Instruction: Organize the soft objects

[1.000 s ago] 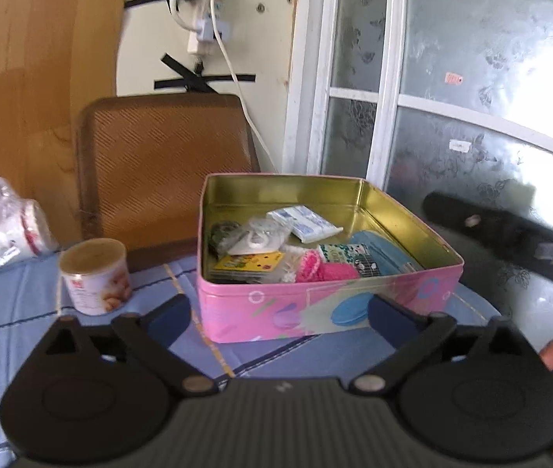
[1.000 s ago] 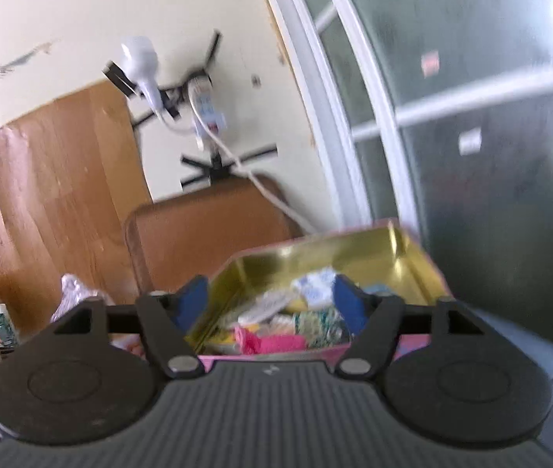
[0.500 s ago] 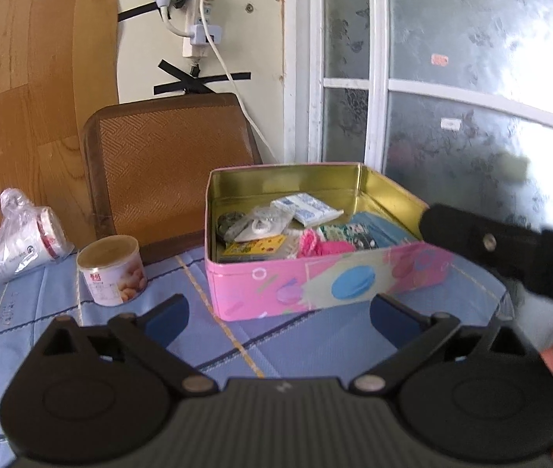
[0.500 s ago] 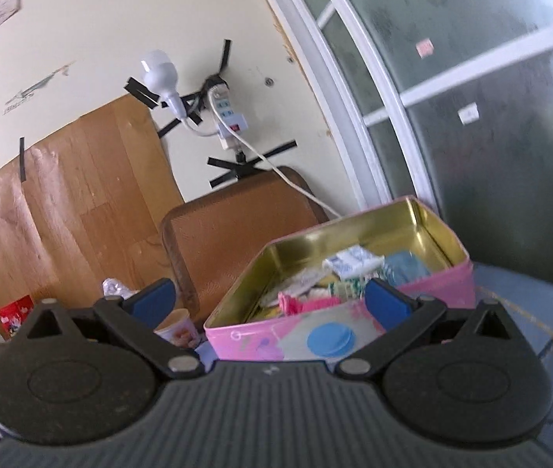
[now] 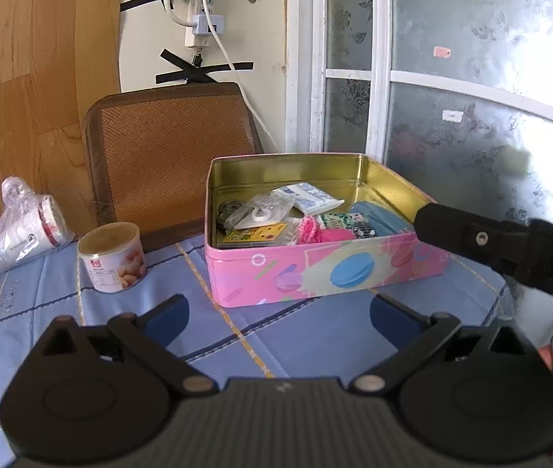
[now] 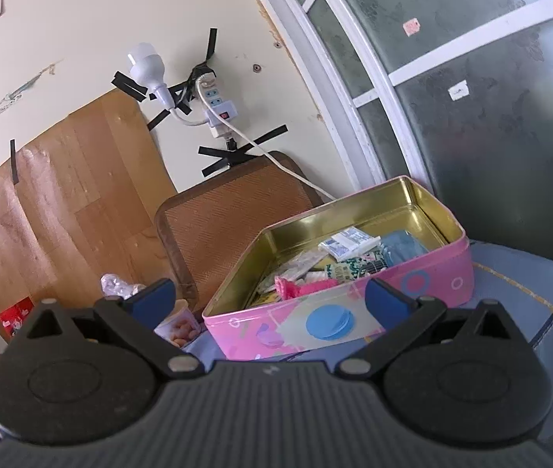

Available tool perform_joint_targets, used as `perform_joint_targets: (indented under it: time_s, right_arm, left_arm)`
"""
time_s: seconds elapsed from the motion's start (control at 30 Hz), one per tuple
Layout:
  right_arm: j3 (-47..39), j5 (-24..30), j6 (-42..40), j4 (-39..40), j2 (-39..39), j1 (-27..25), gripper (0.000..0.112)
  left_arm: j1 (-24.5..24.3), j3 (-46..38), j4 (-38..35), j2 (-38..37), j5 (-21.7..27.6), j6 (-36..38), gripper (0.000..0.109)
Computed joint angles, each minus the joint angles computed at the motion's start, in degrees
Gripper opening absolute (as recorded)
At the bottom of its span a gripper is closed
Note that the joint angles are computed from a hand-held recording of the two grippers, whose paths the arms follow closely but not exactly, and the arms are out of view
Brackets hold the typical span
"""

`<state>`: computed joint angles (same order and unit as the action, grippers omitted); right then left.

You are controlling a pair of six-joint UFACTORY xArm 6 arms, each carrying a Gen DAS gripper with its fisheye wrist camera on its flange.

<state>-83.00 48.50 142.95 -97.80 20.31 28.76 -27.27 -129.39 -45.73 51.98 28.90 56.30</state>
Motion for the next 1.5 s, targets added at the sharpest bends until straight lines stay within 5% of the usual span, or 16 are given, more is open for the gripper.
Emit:
perform_joint_targets:
  time_s: [0.2, 0.43, 0.7, 1.1, 1.5]
  right_arm:
    - [0.28, 0.15, -0.74, 1.05, -0.28, 0.32, 0.103]
    - [1.53, -0.41, 1.29, 0.36, -1.18, 0.07, 0.103]
    - [1.1, -1.44, 1.63, 0.3, -0.74, -0.03, 0.103]
    - [2.38, -1.32, 6.65, -2.29, -1.0, -0.47, 0.103]
    - [-2.63, -9.83, 10.59, -7.09, 3.19, -3.63, 0.103]
  left_arm:
    - [-0.11, -0.31, -0.39, 0.23, -0.37, 0.43, 0.103]
    - [-1.04, 2.88, -2.15, -1.14, -6.14, 3.39, 0.103]
    - [-0.68, 2.87, -1.07, -1.07, -5.92, 2.52, 0.103]
    - [-0.05, -0.94, 15.96, 2.22, -4.71, -13.84, 0.103]
    - [1.81, -2.51, 30.92, 4.24, -8.86, -26.98, 0.103]
